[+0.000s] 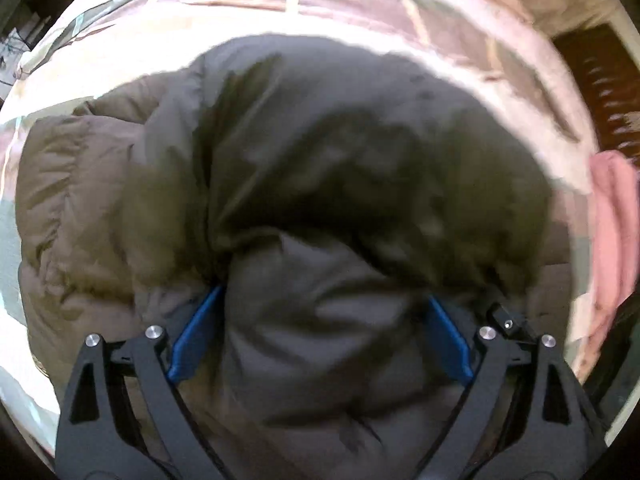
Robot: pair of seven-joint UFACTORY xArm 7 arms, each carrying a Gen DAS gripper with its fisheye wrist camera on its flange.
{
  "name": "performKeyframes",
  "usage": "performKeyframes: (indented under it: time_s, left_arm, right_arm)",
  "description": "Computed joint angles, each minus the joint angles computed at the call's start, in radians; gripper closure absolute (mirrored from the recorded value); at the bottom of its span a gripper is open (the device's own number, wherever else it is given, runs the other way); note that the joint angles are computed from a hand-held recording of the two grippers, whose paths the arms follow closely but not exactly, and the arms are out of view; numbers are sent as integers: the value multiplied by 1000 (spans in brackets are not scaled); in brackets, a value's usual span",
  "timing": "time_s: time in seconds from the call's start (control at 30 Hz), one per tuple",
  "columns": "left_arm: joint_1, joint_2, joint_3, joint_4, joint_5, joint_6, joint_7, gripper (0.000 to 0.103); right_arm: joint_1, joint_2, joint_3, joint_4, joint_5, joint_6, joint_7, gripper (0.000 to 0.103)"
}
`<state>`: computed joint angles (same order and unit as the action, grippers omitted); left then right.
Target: Fold large clothes
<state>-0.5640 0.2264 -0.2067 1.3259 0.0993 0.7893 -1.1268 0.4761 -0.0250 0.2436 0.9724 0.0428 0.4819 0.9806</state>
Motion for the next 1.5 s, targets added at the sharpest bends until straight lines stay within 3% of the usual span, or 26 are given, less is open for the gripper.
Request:
performKeyframes:
  time_s: [0.17, 0.27, 0.33, 0.43, 0.53, 0.77, 0.93, 1.13, 1.3, 1.5]
  left_arm:
    - [-20, -103, -19, -78, 44, 5, -65, 9]
    - [-17, -85, -42, -87, -19, 70, -22, 9]
    - [-13, -73, -47, -107, -74, 67, -9, 9]
    - [-19, -60, -45, -108, -74, 75, -13, 9]
    - [-28, -104, -47, -150, -64, 28, -48, 9]
    - [-50, -307, -104, -382, -96, -72, -176, 9]
    - [-57, -376, -127, -464, -156, -122, -224, 8]
    - [-45, -379, -140, -454, -131, -106, -246, 8]
    - [-76, -448, -141, -520, -221, -92, -220, 8]
    - [-121, -479, -154, -614, -338, -80, -218, 8]
  right_arm:
    - [-14, -140, 23, -113, -61, 21, 118, 31]
    - [2, -97, 4, -118, 32, 61, 41, 31]
    - [1, -65, 6, -112, 30, 69, 18, 31]
    - [2, -55, 5, -98, 26, 86, -14, 30]
    - [9, -138, 5, -180, 88, -2, 8, 30]
    - [69, -284, 23, -352, 180, -44, 48, 25]
    - [80, -331, 43, -385, 179, -75, 77, 24]
    - [130, -334, 38, -395, 213, -73, 49, 24]
    - [174, -382, 58, -423, 228, -69, 73, 24]
    - [212, -293, 70, -363, 223, 79, 11, 24]
